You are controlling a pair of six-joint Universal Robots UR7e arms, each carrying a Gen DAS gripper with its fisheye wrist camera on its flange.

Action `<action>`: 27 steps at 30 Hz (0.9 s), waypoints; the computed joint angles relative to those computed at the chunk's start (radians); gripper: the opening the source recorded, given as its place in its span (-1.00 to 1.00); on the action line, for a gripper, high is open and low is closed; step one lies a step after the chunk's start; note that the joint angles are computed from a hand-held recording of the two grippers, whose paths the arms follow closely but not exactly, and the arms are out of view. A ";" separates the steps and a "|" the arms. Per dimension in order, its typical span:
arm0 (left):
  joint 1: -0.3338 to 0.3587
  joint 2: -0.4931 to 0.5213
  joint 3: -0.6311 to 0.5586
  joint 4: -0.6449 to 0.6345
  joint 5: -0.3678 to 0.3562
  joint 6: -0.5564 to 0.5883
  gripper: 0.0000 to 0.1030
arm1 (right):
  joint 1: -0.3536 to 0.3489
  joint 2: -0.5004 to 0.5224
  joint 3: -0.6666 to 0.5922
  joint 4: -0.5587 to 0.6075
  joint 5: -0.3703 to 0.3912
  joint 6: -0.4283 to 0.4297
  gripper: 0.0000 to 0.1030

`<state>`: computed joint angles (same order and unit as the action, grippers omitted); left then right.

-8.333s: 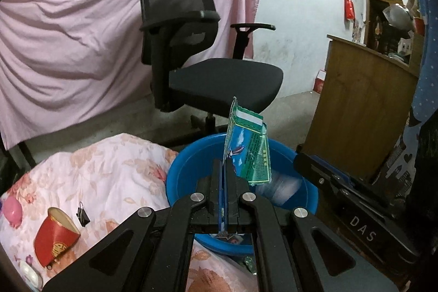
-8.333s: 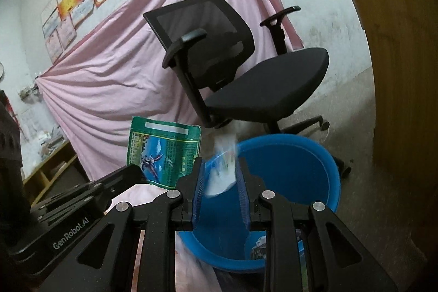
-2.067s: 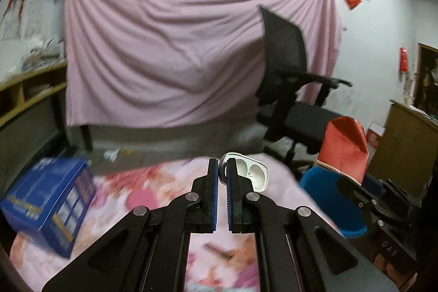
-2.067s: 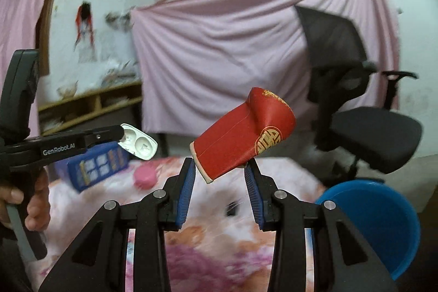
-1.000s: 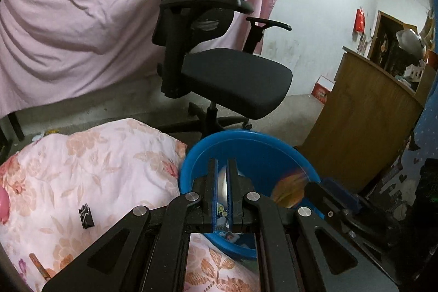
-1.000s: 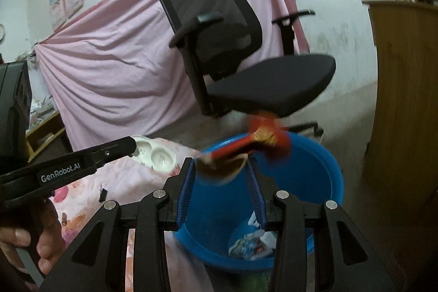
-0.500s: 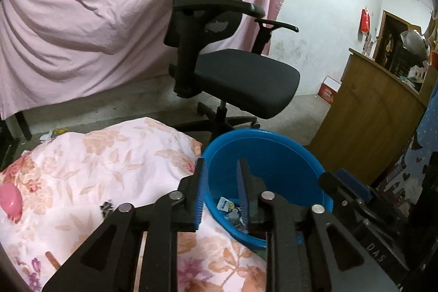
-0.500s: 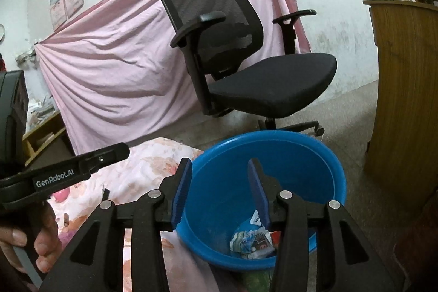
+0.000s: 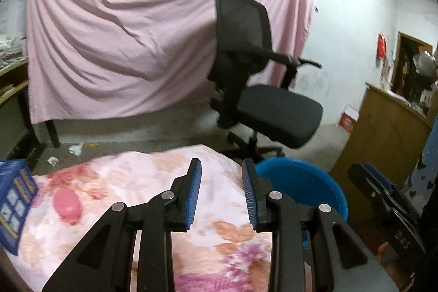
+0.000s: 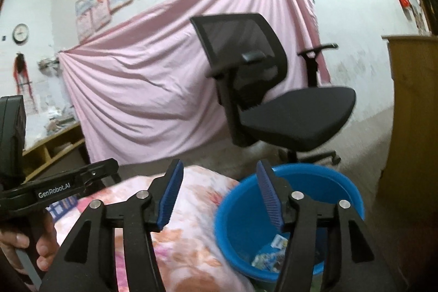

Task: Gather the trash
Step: 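Move both tools back over the remaining trash on the bed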

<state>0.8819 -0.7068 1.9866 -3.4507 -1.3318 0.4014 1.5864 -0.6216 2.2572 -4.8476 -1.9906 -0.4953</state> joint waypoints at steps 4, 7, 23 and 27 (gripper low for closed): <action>0.021 -0.045 0.035 -0.082 -0.001 0.028 -0.22 | 0.046 0.042 -0.050 -0.038 0.033 -0.058 0.45; 0.036 -0.077 0.061 -0.143 0.017 0.066 -0.04 | 0.074 0.067 -0.092 -0.038 0.057 -0.085 0.56; 0.183 -0.164 0.162 -0.480 -0.011 0.192 0.96 | 0.180 0.205 -0.268 0.015 0.123 -0.243 1.00; 0.225 -0.180 0.175 -0.516 -0.030 0.178 0.96 | 0.198 0.233 -0.295 0.042 0.121 -0.276 1.00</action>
